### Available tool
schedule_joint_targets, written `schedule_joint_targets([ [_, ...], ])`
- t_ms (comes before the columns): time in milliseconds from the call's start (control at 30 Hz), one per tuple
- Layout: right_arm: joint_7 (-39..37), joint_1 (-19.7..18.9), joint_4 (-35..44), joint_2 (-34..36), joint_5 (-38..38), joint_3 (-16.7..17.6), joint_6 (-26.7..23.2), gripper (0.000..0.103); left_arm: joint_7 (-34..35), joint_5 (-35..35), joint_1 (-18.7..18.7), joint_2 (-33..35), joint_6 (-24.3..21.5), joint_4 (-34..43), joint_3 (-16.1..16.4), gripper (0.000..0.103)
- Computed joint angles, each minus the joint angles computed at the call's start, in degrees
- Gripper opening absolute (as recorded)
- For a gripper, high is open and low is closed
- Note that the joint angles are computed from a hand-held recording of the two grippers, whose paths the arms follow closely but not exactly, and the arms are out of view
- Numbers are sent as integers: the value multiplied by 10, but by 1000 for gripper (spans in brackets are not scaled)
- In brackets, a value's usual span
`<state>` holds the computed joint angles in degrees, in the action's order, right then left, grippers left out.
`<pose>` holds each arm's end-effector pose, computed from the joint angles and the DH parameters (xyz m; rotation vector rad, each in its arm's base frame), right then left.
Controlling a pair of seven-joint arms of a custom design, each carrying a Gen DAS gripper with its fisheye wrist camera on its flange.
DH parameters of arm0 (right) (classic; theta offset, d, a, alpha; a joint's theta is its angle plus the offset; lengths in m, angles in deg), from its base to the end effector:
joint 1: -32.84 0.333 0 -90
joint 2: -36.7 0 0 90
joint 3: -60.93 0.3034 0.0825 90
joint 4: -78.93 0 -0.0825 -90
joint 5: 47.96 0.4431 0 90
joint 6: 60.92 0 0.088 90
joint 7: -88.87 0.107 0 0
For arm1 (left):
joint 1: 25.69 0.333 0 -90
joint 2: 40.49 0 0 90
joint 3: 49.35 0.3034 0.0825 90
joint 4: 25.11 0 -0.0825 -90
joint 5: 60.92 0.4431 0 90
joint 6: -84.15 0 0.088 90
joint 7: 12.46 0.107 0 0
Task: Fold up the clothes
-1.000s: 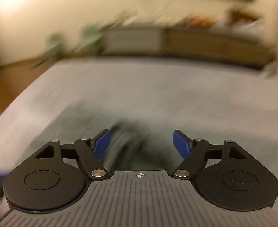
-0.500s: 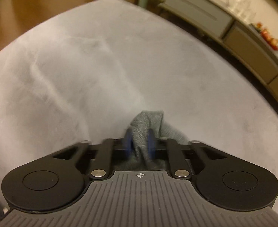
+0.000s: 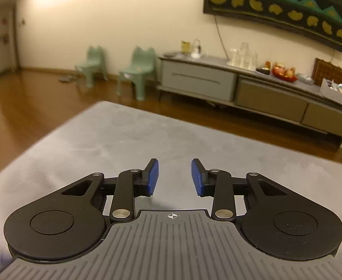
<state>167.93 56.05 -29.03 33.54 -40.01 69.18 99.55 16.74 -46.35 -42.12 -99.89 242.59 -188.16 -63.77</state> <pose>0.5594 0.3371 0.6186 -1.9875 1.0010 -0.5702 0.3178 -0.2002 0.5307 -1.9964 1.4075 -1.1935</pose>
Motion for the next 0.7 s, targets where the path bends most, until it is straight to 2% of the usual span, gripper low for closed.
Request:
schedule_joint_targets([
  [67, -79, 9, -89, -70, 68, -11, -7, 35, 7, -11, -16, 24, 32, 2, 17, 37],
  [100, -94, 9, -126, -94, 71, -13, -12, 35, 17, -13, -24, 43, 35, 10, 20, 37],
  [167, -72, -14, -171, -106, 25, 0, -14, 35, 36, -16, -35, 85, 25, 31, 21, 37],
  [200, -70, -20, -194, -112, 10, 3, -1, 37, 37, -11, -28, 98, 10, 42, 7, 37],
  [233, -90, -16, -220, -120, 13, -3, 39, 48, 36, -4, -20, 110, -5, 53, -8, 37],
  [267, -106, -10, -239, -129, 25, -11, 65, 55, 34, 5, -12, 123, -21, 65, -22, 37],
  [333, -107, 3, -251, -160, 69, -27, 66, 54, 21, 26, 3, 132, -43, 81, -48, 37],
  [433, -129, 33, -273, -209, 136, -60, 68, 52, -9, 72, 22, 106, -1, 79, -79, 37],
  [467, -136, 36, -279, -219, 148, -66, 60, 52, -21, 100, 24, 109, 21, 84, -81, 37],
  [500, -140, 30, -273, -213, 149, -67, 43, 52, -6, 96, 26, 131, 41, 95, -86, 37],
  [567, -115, -12, -269, -198, 118, -48, -4, 54, 17, 101, 13, 197, 58, 128, -80, 37],
  [600, -98, -34, -266, -189, 98, -39, -28, 53, 35, 99, 3, 235, 37, 151, -77, 37],
  [633, -92, -43, -268, -185, 95, -41, -39, 57, 54, 96, -7, 273, 12, 177, -74, 40],
  [700, -98, -41, -280, -208, 143, -75, -50, 57, 60, 90, -16, 312, -22, 207, -72, 43],
])
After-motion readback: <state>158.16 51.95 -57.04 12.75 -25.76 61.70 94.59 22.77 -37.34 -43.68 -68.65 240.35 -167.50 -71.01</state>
